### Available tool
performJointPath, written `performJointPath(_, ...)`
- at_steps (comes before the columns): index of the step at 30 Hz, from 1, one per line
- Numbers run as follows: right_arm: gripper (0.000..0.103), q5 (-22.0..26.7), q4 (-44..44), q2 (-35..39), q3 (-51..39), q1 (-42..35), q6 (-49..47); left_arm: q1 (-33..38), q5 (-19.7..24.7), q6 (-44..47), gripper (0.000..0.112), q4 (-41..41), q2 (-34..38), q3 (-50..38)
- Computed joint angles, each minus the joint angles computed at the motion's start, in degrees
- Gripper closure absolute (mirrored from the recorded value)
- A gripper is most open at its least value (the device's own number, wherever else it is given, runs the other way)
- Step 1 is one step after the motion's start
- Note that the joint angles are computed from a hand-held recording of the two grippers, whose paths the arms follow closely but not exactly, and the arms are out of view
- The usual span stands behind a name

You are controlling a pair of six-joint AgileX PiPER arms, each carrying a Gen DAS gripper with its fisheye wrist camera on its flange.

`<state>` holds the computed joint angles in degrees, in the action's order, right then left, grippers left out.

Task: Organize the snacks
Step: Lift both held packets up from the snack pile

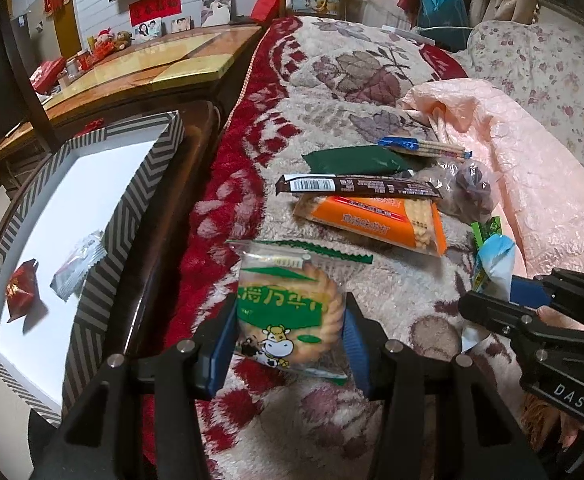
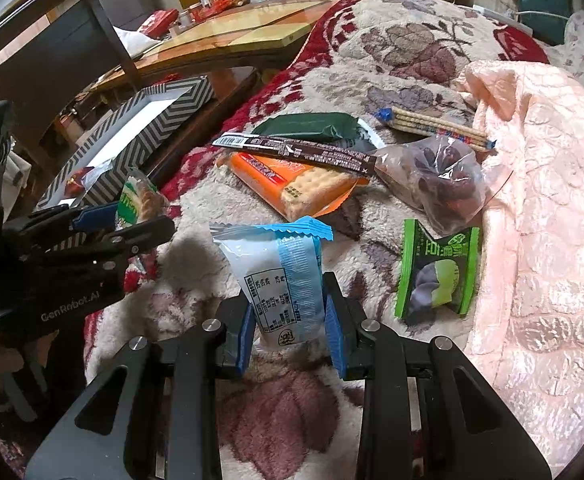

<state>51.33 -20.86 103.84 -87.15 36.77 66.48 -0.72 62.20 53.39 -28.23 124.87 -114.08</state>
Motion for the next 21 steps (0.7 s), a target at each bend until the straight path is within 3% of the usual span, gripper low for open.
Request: performJointPath(21,0.074,4.25,1.29,2.41,-4.62,0.44,-1.02,0.84,-1.57,1.53,0.061,-1.37,-1.51,2.31)
